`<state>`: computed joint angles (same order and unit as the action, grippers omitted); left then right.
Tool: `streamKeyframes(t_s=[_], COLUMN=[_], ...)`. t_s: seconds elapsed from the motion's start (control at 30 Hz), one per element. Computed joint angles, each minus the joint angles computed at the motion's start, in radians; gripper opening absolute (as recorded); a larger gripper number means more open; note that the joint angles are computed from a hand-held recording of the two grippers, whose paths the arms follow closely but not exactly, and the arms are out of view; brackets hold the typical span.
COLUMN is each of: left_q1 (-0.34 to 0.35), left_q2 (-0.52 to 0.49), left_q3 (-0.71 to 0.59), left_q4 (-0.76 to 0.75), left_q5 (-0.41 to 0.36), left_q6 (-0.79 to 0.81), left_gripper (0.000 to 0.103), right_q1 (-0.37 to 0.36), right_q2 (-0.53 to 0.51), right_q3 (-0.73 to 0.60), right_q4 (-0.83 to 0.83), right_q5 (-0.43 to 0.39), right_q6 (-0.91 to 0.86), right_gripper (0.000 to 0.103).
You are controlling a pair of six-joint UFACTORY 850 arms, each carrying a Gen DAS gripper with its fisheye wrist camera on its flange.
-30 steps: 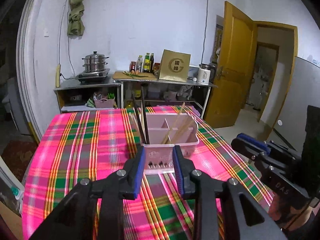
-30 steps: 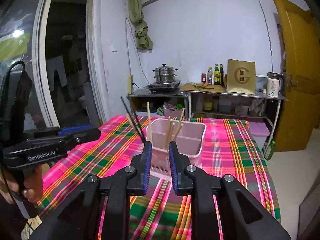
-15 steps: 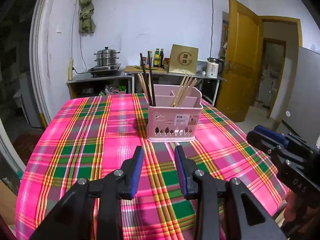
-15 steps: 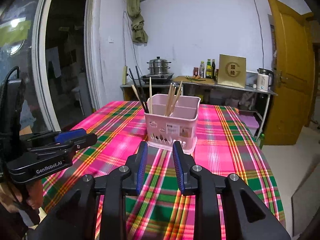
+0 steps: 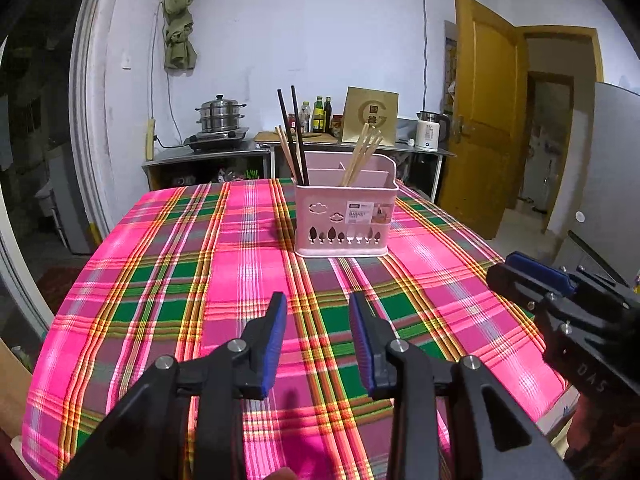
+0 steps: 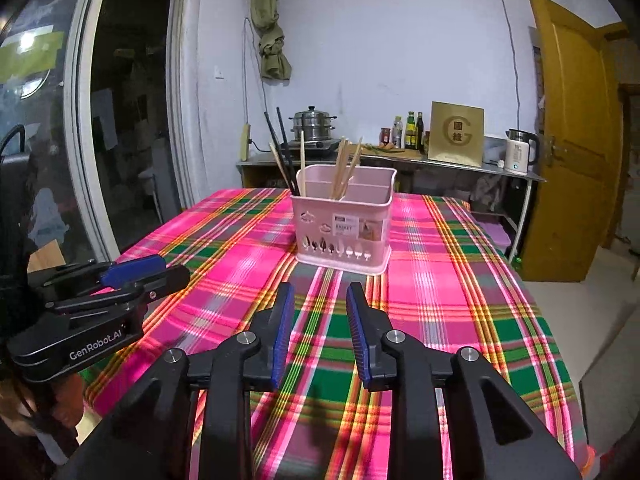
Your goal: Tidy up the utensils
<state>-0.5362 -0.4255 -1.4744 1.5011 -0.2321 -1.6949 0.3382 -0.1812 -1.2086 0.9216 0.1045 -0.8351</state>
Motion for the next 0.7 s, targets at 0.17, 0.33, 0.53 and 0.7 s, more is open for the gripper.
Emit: streamKeyframes(t_s=[0.17, 0.33, 0.53, 0.7], left_q1=[-0.004, -0.007, -0.01, -0.013], left_q2=[0.006, 0.008, 0.005, 0.003], left_q3=[0.011, 0.014, 0.012, 0.011], left_q4=[0.036, 0.037, 0.013, 0.001], left_q5=[-0.009, -0.014, -0.017, -0.02], left_q6=[-0.044, -0.047, -0.024, -0.015], left_gripper=[0.034, 0.034, 0.034, 0.034], right_q1=[0.009, 0.012, 0.013, 0.013], right_q2=[0.006, 0.003, 0.002, 0.002], right_q3=[0.016, 0.014, 0.013, 0.012], right_q4=[0.011, 0.003, 0.002, 0.036], right_q5=[0.007, 0.004, 0.006, 0.003], right_q6=[-0.009, -0.002, -0.003, -0.033], right_gripper=[0.028, 0.028, 0.028, 0.028])
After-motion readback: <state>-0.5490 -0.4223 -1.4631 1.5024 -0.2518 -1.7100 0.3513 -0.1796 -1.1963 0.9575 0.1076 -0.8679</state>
